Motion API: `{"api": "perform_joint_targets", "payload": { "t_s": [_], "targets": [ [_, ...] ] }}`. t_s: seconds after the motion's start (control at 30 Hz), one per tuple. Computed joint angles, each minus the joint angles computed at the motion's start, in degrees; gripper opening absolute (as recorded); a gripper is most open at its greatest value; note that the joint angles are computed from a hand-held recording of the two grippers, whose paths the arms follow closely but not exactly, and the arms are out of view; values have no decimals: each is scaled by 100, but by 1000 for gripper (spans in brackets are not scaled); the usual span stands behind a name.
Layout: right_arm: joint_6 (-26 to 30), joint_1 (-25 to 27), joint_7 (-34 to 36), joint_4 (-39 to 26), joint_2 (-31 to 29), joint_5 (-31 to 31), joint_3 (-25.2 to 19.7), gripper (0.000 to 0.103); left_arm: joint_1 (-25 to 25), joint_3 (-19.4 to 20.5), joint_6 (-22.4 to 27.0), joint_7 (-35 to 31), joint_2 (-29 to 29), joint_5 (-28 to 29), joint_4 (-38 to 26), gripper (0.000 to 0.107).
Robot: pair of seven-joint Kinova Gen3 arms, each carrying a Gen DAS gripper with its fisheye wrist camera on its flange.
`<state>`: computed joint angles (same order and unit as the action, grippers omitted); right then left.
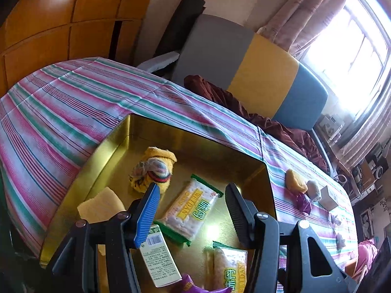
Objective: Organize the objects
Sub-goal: 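Open the left tool to drop its snack bar while the right tool releases its bar into the tray, then move both tools back toward the plastic-wrapped white bundles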
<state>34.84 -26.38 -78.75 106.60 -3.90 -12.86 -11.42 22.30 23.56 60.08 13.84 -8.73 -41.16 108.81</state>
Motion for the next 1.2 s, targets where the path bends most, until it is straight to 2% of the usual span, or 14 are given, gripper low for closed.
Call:
{"api": "perform_joint_targets", "payload": {
  "t_s": [0.23,0.37,0.5,0.67,0.87,1.0,1.07,1.2],
  "targets": [
    [-9,211,188,101,-140,9,203,50,206,2,-157,-124,218,-66,-97,56],
    [66,459,271,182,-196,80,389,51,441,-15,-254,-285,426,-165,-231,57],
    [183,829,464,278,-216,87,679,58,751,-86,-408,-490,656,-255,-386,57],
    [427,1428,729,148,-14,168,1046,58,1182,-223,-628,-693,948,-307,-612,57],
    [550,2224,770,-395,418,492,1357,59,1662,-401,-880,-814,1305,-380,-908,57],
    [461,2642,659,-877,817,942,1482,69,2014,-542,-856,-1040,1604,-353,-1208,57],
    [526,2879,800,-1157,1070,901,1517,69,2189,-620,-856,-1151,1737,-348,-1341,57],
    [1015,3341,966,-1865,1666,683,1520,67,2403,-780,-986,-1513,1981,-130,-1573,57]
  ]
}}
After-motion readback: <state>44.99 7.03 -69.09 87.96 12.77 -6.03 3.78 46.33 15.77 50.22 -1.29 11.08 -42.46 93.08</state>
